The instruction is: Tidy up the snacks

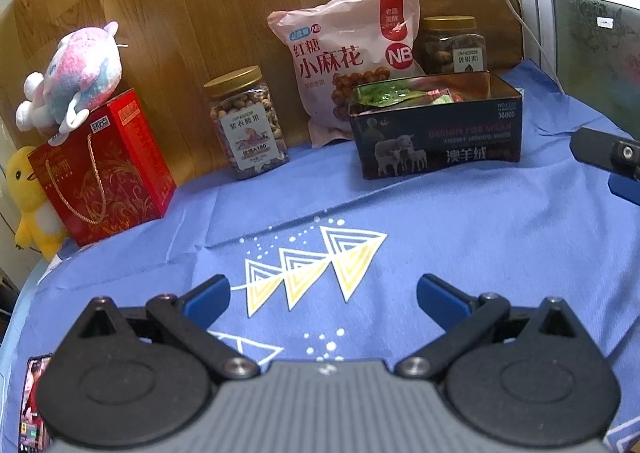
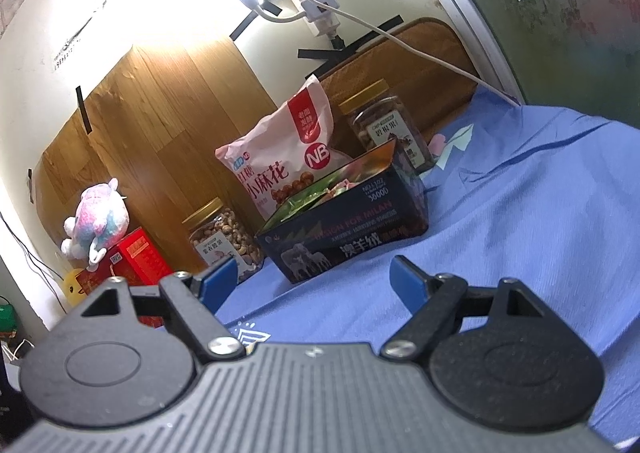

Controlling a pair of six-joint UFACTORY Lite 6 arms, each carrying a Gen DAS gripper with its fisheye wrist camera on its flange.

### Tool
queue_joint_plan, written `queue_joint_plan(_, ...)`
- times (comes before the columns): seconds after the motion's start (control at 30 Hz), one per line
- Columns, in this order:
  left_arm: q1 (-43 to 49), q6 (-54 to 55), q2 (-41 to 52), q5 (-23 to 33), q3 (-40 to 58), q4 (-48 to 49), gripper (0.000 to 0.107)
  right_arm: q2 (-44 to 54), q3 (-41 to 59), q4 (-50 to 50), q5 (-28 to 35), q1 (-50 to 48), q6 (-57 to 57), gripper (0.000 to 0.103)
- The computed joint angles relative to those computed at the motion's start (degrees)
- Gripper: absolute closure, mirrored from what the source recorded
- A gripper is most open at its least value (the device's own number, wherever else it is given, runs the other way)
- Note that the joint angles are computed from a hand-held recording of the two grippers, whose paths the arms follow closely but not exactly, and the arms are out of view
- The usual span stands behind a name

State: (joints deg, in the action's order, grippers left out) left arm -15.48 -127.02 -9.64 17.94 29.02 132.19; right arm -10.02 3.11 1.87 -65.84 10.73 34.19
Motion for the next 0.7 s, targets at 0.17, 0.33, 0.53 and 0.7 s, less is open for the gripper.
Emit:
queue_joint_plan(0.17, -0.15, -0.26, -0.15, 0.18, 0.39, 0.29, 0.004, -0.31, -0.07, 0.58, -0.13, 0.17, -0.67, 0.018)
queue_joint_plan(0.33, -0.21, -0.78, -0.46, -0.25, 0.74, 0.76, 0.004, -0.65, -0.21, 0.51, -0.01, 0.02, -0.8, 0.018)
queue_joint_plan(0.53, -0.24, -1.95, -0.52, -0.05, 0.91, 2.0, 0.004, -0.59, -0.18, 0.03, -0.03, -0.36, -0.68, 0.018)
queue_joint_plan(0.7, 0.09, -3.5, -0.4, -0.11, 0.97, 3.52, 0.004, -0.57, -0.17, -0.09, -0.03, -0.45, -0.67, 0.018)
